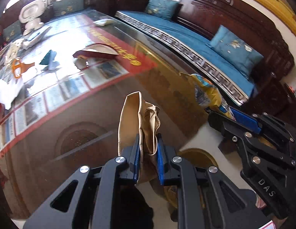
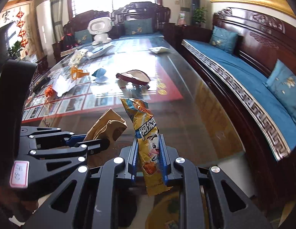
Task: Collect trash
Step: 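Carry the paper bag and snack wrapper over the yellow trash bin, then open the right tool to drop the wrapper while the left tool lowers the bag into the bin, then release the paper bag from the left tool and move both tools back over the table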
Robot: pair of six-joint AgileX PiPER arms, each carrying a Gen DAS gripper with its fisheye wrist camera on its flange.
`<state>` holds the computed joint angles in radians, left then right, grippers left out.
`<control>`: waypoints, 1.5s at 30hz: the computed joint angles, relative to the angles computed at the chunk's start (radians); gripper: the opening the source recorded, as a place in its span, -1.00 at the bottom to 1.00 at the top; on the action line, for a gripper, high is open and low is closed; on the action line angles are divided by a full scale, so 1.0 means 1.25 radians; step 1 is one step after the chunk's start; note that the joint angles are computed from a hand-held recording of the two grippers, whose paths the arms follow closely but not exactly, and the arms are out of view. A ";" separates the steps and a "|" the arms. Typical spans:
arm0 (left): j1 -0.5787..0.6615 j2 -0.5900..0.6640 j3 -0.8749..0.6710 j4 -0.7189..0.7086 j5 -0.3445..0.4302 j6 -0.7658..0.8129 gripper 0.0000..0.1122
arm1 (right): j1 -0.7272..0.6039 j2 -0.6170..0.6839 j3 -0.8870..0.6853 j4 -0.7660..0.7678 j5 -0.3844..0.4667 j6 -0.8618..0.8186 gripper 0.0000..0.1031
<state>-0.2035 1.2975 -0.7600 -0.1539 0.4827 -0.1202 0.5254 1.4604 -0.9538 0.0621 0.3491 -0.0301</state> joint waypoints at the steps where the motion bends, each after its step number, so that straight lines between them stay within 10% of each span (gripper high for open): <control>1: -0.029 0.001 0.005 0.017 -0.006 -0.025 -0.72 | -0.013 -0.034 0.039 -0.039 -0.001 0.040 -0.62; 16: -0.414 0.113 -0.005 0.150 -0.052 -0.302 -0.71 | -0.227 -0.225 0.398 -0.060 -0.007 0.038 -0.58; 19: -0.437 0.133 -0.012 0.151 -0.052 -0.310 -0.71 | -0.248 -0.226 0.430 -0.073 -0.028 0.040 0.17; 23: -0.467 0.166 -0.030 0.175 -0.047 -0.337 -0.71 | -0.306 -0.226 0.442 0.046 -0.037 -0.095 0.21; 36: -0.471 0.387 -0.195 -0.041 -0.015 -0.079 -0.67 | -0.571 -0.213 0.431 0.410 -0.010 -0.556 0.21; 45: -0.475 0.457 -0.249 -0.102 0.007 -0.012 -0.56 | -0.611 -0.180 0.413 0.486 -0.001 -0.644 0.21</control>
